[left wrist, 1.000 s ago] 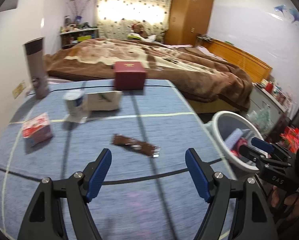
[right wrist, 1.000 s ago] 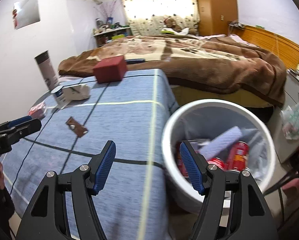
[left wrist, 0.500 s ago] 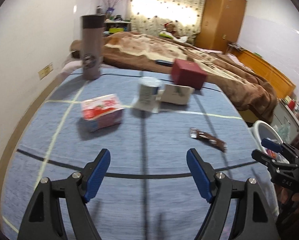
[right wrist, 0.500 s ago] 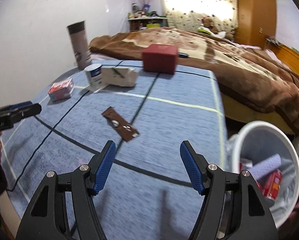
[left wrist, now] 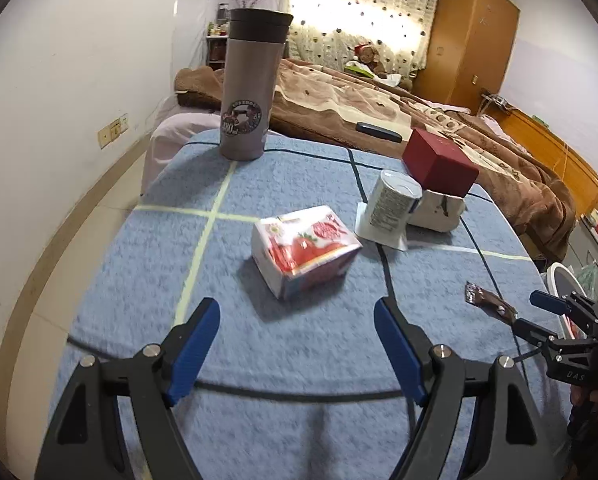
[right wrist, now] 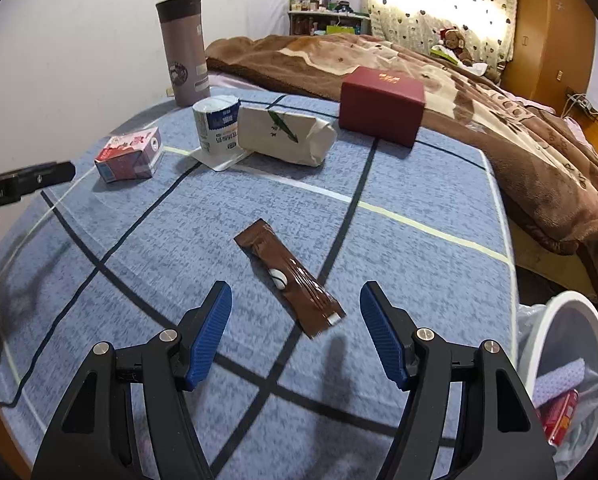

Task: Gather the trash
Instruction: 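Grasp the strawberry milk carton with the left tool while the right tool grasps the brown snack wrapper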

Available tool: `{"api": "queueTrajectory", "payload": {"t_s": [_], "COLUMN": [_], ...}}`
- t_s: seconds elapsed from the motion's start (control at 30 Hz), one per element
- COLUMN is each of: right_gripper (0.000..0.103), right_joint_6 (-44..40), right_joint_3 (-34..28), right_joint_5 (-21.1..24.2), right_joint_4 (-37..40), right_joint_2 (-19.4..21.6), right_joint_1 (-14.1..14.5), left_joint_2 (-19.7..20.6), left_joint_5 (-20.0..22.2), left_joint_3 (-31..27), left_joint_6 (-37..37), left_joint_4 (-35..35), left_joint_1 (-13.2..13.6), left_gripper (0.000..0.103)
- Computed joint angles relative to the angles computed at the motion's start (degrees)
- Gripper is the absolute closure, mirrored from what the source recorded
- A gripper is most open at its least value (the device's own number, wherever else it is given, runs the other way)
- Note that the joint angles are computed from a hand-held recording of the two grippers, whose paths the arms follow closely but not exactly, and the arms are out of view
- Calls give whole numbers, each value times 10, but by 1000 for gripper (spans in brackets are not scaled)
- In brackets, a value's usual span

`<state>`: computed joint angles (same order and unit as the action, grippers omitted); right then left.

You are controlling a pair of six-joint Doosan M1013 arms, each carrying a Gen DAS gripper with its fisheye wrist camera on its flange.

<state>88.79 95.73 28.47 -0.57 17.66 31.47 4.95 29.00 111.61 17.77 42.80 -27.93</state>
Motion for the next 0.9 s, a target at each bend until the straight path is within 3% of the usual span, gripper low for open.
{"api": "queueTrajectory", "payload": {"t_s": [0.27, 0.4, 0.57, 0.63, 0.7, 0.9], "right_gripper": [35, 35, 35, 35, 35, 49], "right_joint_6": [-1, -10, -21, -25, -26, -18], "right_joint_3": [-22, -30, -33, -34, -35, -33], "right_joint_5": [32, 43, 47, 49, 50, 47], "right_joint_4": [-9, 0, 17, 19, 22, 21], "right_joint_2": [18, 25, 28, 28, 28, 26], "right_joint_1": [6, 8, 8, 8, 8, 9], "left_joint_2": [20, 32, 52, 56, 59, 62], "left_joint_5": [-40, -53, -57, -68, -64, -40], "left_joint_3": [-21, -35, -56, -59, -61, -64], "left_joint_6": [105, 206, 371, 475, 536, 577], "left_joint_4": [-48, -110, -242, -340, -392, -419], "left_joint_1": [35, 49, 70, 79, 80, 67], "left_gripper": [21, 21, 21, 21, 21, 21]}}
